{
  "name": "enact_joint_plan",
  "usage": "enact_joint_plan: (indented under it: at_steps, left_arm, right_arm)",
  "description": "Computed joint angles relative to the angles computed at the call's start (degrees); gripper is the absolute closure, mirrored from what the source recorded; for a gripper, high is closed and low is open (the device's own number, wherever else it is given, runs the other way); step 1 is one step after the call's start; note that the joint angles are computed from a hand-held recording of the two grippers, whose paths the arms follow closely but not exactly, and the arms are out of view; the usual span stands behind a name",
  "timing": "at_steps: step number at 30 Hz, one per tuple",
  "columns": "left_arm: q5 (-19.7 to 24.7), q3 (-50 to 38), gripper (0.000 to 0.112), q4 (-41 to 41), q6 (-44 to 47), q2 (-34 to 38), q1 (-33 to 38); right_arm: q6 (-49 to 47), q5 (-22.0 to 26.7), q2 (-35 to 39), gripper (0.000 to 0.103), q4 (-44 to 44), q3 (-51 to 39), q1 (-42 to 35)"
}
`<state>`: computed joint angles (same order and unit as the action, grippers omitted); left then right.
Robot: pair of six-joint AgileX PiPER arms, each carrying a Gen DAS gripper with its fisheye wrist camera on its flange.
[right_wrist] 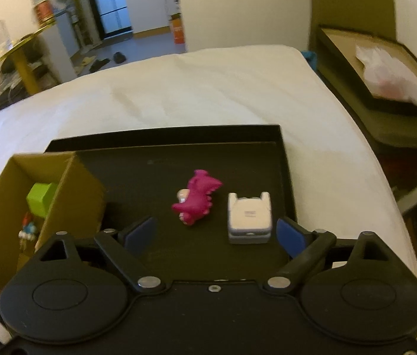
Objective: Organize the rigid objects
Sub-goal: 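Move the right tool to the white eared cube and close on it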
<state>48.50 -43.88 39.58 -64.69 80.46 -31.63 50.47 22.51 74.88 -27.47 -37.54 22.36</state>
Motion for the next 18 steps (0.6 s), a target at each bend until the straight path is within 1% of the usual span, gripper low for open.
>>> enact_joint_plan:
  at_steps: [1,5,7,9,12,13,16,18]
  left_arm:
    - [0.2,0.0,0.022,0.5,-0.5,0.1,-0.4]
    - [0.9,-0.6,0.019,1.0,-1.2,0.4,-0.8]
    - [1.2,-1.1,0.018,1.0,-1.5,0.9,-0.8]
    - [1.6,-1.4,0.018,1.1,-1.7,1.3,-1.1]
    - [2.4,-1.9,0.018,1.6,-2.5,1.8,-1.7]
    - [2.6,-2.0,0.018,1.7,-2.9,1.9,-1.9]
    - [2.8,-2.1,0.018,2.3,-4.0,2.1,-2.1]
    - [3.5,-2.2,0.018,3.3,-5.2,2.4,-2.7]
  right_arm:
    - [-0.6,-1.1,0.4,0.013,1.3,0.3,-1.1]
    - [1.2,-3.3,2.2,0.013,0.0,0.8,-3.0]
    - [1.0,-4.7,3.4,0.012,-0.2,1.0,-4.2]
    - [2.5,-5.7,4.8,0.012,-2.2,0.9,-4.9]
    - [1.6,-7.6,6.5,0.012,-1.8,0.7,-6.3]
    - [2.3,-7.9,7.1,0.012,-2.9,0.6,-6.5]
    - [8.3,-8.3,8.5,0.012,-10.1,0.5,-5.8]
    - [10.7,-8.8,9.3,0.012,-12.6,0.3,-5.7]
